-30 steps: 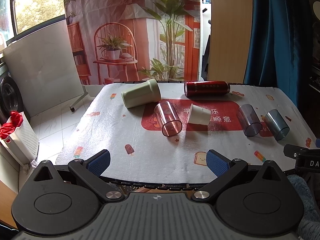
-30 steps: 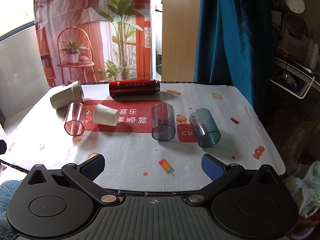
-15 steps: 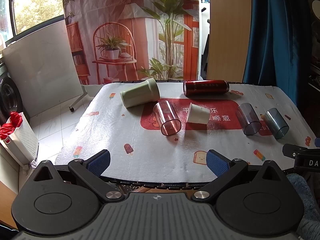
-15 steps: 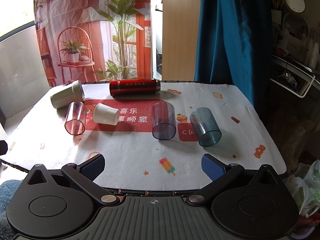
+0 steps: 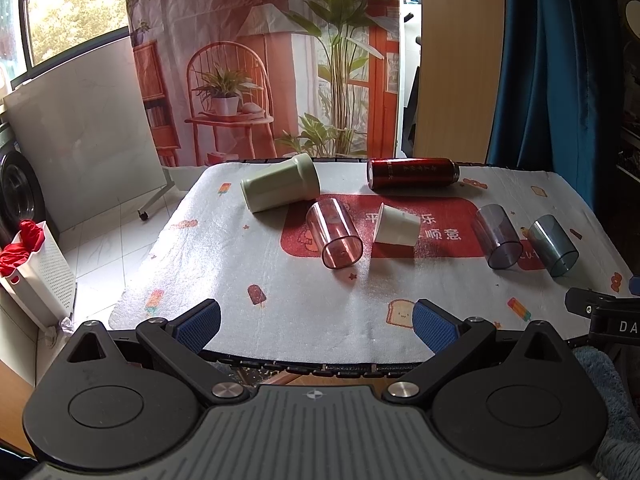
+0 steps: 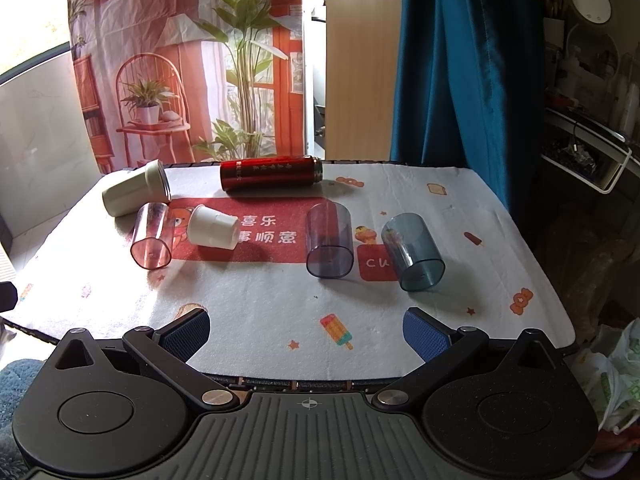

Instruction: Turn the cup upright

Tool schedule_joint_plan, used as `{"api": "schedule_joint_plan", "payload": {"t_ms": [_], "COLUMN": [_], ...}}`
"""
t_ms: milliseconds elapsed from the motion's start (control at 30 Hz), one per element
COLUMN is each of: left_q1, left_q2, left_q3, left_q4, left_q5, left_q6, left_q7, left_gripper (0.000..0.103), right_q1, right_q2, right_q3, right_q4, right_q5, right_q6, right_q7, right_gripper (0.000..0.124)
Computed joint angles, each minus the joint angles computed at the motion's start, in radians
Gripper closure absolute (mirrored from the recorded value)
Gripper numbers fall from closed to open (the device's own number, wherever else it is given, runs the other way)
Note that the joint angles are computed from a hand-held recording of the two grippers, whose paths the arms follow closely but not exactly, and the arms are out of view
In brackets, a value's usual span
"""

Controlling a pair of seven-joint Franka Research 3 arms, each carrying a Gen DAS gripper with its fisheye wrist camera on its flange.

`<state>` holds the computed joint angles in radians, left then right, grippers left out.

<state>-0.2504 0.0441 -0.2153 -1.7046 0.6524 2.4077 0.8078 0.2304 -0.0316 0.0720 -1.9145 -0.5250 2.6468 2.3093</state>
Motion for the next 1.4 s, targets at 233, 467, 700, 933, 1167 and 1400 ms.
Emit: {"api": "schedule_joint_plan", "payload": {"t_ms": [233,467,700,933,1167,1400], "left_q1": [0.006,0.002,0.004,0.013,0.016,0.016], "left_q2": [0.034,0.127,0.174,0.183,0.203,0.209], "left_q3": [0.011,0.032,0.052,0.061,0.062,0.063], "left_q4": [0.04,0.129,0.173,0.181,0.203,0.207], "left_q5": [-0.004,-0.009,-0.061,-0.093,-0.117,-0.134], "left_q6": [-0.013,-0.047,-0.087,-0.109,-0.121,-0.115], "left_q7": [-0.004,0.015,0.03,0.031,0.043,0.046], "left_gripper": [0.0,0.0,0.0,0.0,0.0,0.0], "right_q1": [-0.004,-0.003,0.044,0.07,0.072,0.078], "right_q2": [0.033,0.252,0.531,0.768,0.775,0.67], "right_q3": [-0.012,-0.083,-0.156,-0.22,-0.209,-0.131], "right_q4": [0.013,0.182,0.491,0.826,0.833,0.706], "right_q5": [-0.041,-0.012,0.106,0.236,0.327,0.431], "right_q6": [0.054,0.137,0.077,-0.107,-0.13,-0.145], "right_q7": [0.016,-0.04,-0.124,-0.191,-0.277,-0.407], "right_gripper": [0.021,0.025,0.034,0.049,0.065,0.065]}}
